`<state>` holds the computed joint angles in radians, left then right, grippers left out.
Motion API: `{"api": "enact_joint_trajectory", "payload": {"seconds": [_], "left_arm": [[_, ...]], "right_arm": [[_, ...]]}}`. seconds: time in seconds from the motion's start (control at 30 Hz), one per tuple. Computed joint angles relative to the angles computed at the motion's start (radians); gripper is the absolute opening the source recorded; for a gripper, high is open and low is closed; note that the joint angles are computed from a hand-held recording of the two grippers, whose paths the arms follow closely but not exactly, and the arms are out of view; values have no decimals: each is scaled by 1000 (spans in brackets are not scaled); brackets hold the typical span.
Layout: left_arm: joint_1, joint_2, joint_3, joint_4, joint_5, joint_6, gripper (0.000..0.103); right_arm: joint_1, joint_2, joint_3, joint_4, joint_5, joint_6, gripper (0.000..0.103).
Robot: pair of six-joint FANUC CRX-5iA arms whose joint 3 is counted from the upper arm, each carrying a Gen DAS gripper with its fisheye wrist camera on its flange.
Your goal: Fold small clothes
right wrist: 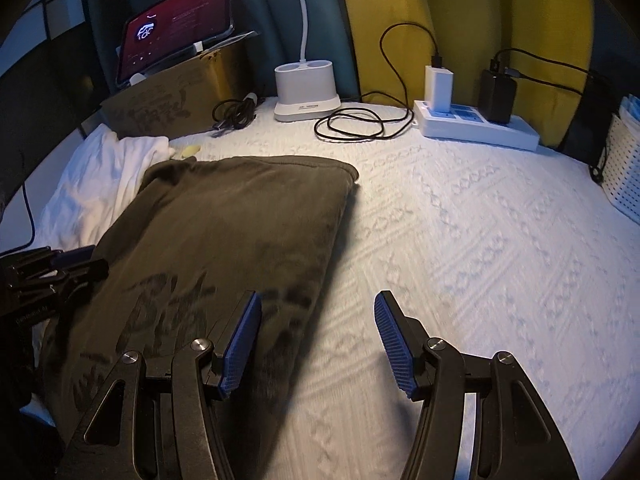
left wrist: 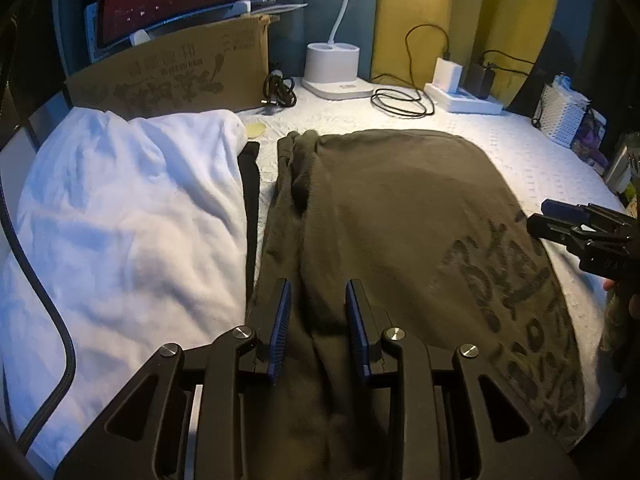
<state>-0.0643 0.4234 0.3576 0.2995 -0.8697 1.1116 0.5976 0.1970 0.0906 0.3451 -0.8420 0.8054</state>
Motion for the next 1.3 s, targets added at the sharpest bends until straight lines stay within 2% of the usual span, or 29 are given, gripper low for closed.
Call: {"api": "enact_joint_trajectory", "payload": {"seconds": [0.5,0.53,0.63,0.8,0.87,0.93,1.17,1.23,1.3], "left_arm": [[-72,-76,-100,102,45,-64,28],[-76,-79,-102,104,47,-67,31],[-90,-95,-124,128,65,-73,57],[-112,-106,-147,162,77,-83,65],[-123,-107,-157,195,76,-100,82],[-135,-111,-161,200,82,-95,90],[-178,-122,-150,167,96,-43,90],[-188,-131,-156,172,112,-44,90],[-199,-128,-130,138,93,-2,90]], "right_arm": [[38,-204,-221,159,-1,-193,61],[40,-218,-236,167,-7,-204,61],[46,-263,-286,195,-18,-241,61],[55,-344,-370,237,-51,-306,62],[61,-377,-404,261,-69,-346,65],[68,-410,-435,279,-92,-379,66],[100,-522,-514,342,-197,-495,68],[108,-542,-518,355,-228,-514,72],[112,-557,-516,358,-255,-526,76]]}}
